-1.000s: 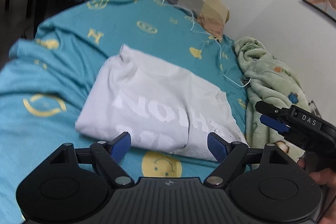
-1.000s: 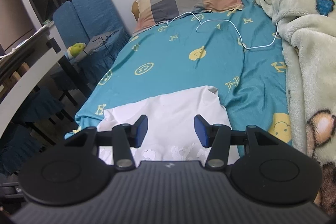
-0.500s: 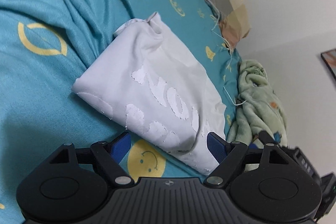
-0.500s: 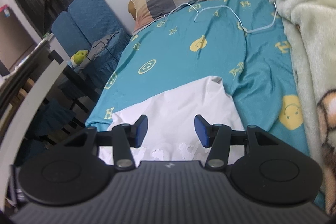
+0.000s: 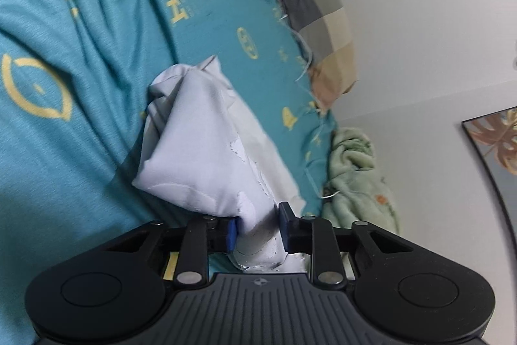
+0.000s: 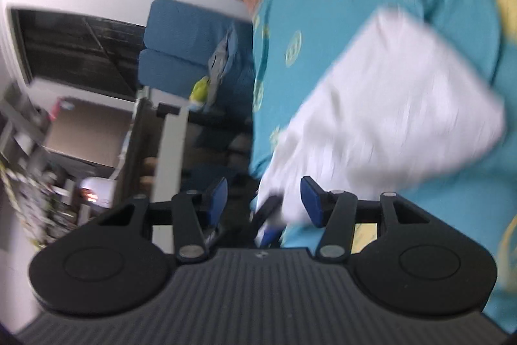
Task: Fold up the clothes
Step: 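Grasp the folded shirt bundle edge with both grippers and lift it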
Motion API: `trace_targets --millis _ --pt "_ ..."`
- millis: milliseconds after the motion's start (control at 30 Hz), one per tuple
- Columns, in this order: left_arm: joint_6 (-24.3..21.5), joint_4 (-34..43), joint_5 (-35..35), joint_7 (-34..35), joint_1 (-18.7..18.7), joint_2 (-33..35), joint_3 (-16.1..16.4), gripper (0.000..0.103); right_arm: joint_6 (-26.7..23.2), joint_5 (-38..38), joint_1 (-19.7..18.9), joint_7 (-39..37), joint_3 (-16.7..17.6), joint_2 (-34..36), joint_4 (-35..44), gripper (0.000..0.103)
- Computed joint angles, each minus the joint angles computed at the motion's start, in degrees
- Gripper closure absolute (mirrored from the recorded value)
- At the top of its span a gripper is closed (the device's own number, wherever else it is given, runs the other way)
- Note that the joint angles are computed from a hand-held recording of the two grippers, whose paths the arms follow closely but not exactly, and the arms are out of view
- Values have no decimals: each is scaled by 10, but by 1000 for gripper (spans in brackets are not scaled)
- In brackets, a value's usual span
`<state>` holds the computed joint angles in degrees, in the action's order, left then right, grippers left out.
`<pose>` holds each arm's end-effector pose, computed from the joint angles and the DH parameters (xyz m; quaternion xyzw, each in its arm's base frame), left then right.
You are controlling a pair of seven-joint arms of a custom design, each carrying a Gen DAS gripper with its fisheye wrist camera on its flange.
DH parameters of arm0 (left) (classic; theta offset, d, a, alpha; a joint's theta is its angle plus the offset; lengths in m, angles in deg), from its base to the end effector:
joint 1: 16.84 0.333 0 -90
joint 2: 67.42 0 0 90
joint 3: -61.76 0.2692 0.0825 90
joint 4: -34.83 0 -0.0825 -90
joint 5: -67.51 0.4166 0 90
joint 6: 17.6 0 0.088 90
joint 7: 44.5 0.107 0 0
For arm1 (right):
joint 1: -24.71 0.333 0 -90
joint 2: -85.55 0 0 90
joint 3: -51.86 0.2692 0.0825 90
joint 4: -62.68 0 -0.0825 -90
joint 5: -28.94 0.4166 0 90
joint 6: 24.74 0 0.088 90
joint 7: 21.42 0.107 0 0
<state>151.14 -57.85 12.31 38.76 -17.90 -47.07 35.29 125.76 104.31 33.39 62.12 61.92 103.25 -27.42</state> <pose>0.6701 -0.2435 0.4707 0.7494 -0.3890 0.5214 0.1235 0.6872 0.1942 0.4813 -0.3977 0.7207 0.2075 0.5286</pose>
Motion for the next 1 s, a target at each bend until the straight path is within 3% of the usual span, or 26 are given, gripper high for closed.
trace_targets --millis 100,233,367,467,600,700,800,1000 --pt "15 20 -68 69 23 16 -34 79 -14 18 1 56 7 31 14 43" --pt "2 42 -107 100 26 33 -37 78 -14 3 0 143 12 70 37 41" --pt "-26 45 -101 73 16 32 -15 66 45 -2 3 184 19 81 31 41" --pt "-35 50 -130 84 20 37 -17 61 85 -8 6 229 22 78 13 41" --pt "-55 46 -131 53 11 33 0 59 130 -76 22 315 6 66 -17 41" --pt "-58 43 -119 22 2 34 11 51 173 -116 29 359 1 56 -37 41" --pt "-78 43 -105 -21 0 40 19 40 201 -90 10 308 30 57 -34 41" --pt "-68 45 -130 -23 11 55 3 42 227 -63 -7 183 58 63 -9 64"
